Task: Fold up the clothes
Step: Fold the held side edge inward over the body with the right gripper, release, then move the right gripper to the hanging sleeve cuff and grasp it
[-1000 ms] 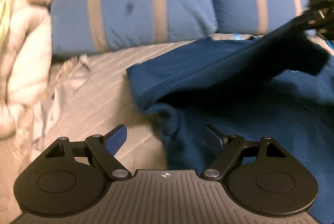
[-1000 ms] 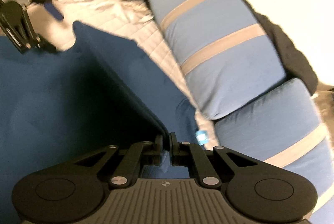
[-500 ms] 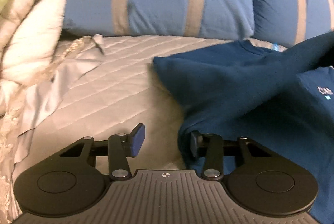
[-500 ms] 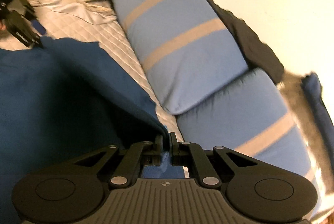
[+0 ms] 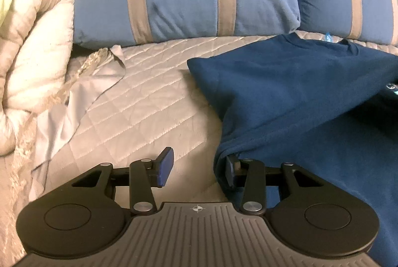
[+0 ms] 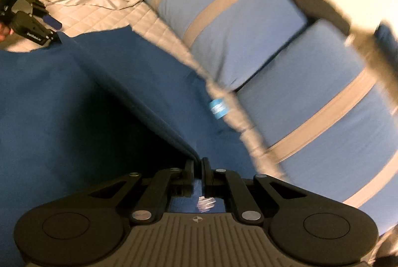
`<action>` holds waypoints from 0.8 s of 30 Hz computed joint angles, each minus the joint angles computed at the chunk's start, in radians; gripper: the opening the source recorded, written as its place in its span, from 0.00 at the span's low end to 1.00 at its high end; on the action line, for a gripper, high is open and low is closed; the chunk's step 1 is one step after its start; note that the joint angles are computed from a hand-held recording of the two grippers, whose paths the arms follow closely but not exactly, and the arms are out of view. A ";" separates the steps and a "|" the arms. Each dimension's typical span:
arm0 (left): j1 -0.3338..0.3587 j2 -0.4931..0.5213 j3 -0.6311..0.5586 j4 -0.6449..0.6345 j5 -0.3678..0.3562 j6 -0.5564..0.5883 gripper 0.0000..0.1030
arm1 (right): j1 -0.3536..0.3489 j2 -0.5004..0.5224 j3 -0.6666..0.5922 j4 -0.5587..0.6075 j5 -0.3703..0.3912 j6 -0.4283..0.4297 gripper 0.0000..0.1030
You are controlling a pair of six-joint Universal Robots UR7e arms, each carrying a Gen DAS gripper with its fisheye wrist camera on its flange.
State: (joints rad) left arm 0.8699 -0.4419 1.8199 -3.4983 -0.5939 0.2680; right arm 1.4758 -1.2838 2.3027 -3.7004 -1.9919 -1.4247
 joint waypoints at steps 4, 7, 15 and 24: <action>-0.006 0.006 -0.001 -0.004 0.010 0.027 0.41 | 0.063 0.005 0.048 -0.090 -0.086 -0.173 0.08; -0.002 -0.010 0.009 0.033 -0.009 -0.003 0.42 | 0.049 -0.027 0.100 -0.001 -0.136 -0.165 0.10; -0.045 -0.126 0.136 0.095 -0.072 -0.129 0.55 | -0.155 -0.130 0.168 0.119 -0.017 0.004 0.33; -0.133 -0.229 0.275 0.048 -0.138 -0.256 0.59 | -0.224 -0.136 0.150 0.181 0.107 0.078 0.47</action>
State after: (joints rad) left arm 0.7372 -0.6711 2.0945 -3.4499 -0.7323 0.0124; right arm 1.2518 -1.4199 2.4523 -3.5190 -1.8847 -1.3465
